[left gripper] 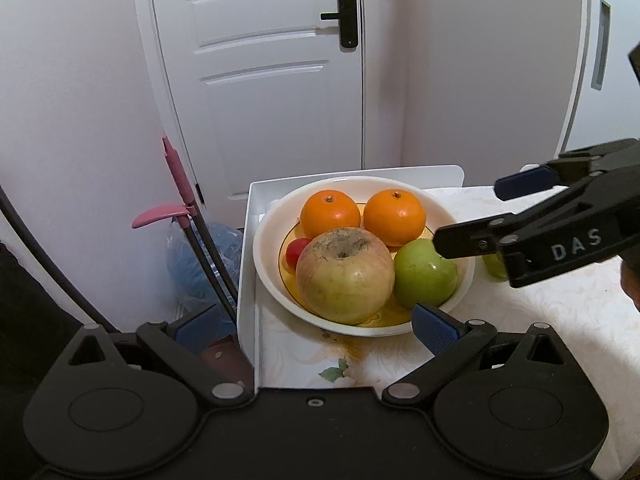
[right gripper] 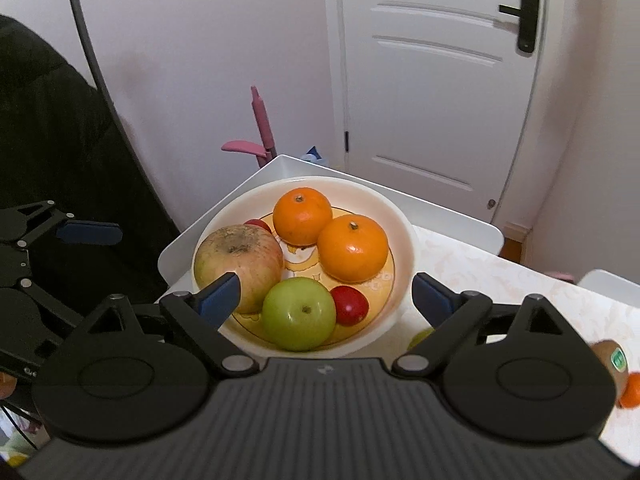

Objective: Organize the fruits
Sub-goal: 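Open both tools to drop the two apples into the bowl, then reach the left tool to a green apple while the right tool reaches the kiwi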

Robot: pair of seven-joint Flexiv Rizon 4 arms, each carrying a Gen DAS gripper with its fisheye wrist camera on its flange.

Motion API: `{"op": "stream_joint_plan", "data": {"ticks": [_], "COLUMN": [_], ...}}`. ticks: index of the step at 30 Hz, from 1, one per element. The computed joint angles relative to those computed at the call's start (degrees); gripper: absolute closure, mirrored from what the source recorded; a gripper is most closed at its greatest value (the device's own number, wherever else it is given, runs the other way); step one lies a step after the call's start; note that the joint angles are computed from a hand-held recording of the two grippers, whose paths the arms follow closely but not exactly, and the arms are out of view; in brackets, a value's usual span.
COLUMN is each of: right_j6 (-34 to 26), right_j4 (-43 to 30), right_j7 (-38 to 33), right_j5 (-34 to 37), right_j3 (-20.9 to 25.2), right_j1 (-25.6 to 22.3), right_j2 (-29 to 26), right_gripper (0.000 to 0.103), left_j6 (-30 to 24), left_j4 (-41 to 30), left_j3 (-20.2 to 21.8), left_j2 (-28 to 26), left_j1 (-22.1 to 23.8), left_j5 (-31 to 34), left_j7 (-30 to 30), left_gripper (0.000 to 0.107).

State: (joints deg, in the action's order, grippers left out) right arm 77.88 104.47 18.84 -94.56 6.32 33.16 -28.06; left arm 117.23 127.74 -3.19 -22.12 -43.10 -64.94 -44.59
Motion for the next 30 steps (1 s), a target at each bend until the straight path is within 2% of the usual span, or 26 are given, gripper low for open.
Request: {"op": "stream_joint_plan", "data": {"ticks": [5,10,13,17,21,26,30], "right_j6": [-2.8,-7.1,-10.0,-13.3,-16.6,-18.0,-16.4], "right_j4": [3.0,6.1,8.1,11.0,13.9,17.7,21.0], "right_j7": [2.2,4.0,4.0,5.2,6.0,6.9,8.3], "right_j5": [1.3,3.0,5.2,7.2,8.8,9.8,8.2], "right_j3": [0.8,1.9,2.7,3.7,4.8,5.9,6.0], "right_j1": [0.4,1.0,1.5,1.7,1.6,0.1,-2.4], "right_j2": [3.4,7.0,9.1,12.1,15.0,18.5,21.2], "right_gripper": [0.0,0.0,0.0,0.0,0.0,0.0,0.0], "left_j6": [0.4,1.0,0.9,1.9,1.4,1.5,2.7], "left_j4": [0.9,1.0,1.9,1.0,2.1,0.3,-2.0], "left_j3": [-0.6,-1.3,-2.4,-3.2,-4.2,-3.8,-4.4], "left_j2": [1.9,3.5,4.6,4.9,5.7,5.0,3.6], "left_j1": [0.4,-0.2,0.9,-0.1,1.9,0.0,-1.9], "left_j5": [0.3,-2.2,-0.4,-4.0,1.4,0.0,-3.0], "left_j7": [-1.1,1.2,-0.2,2.3,-2.2,-1.0,0.7], "left_gripper": [0.004,0.004,0.004,0.004,0.004,0.004,0.004]}}
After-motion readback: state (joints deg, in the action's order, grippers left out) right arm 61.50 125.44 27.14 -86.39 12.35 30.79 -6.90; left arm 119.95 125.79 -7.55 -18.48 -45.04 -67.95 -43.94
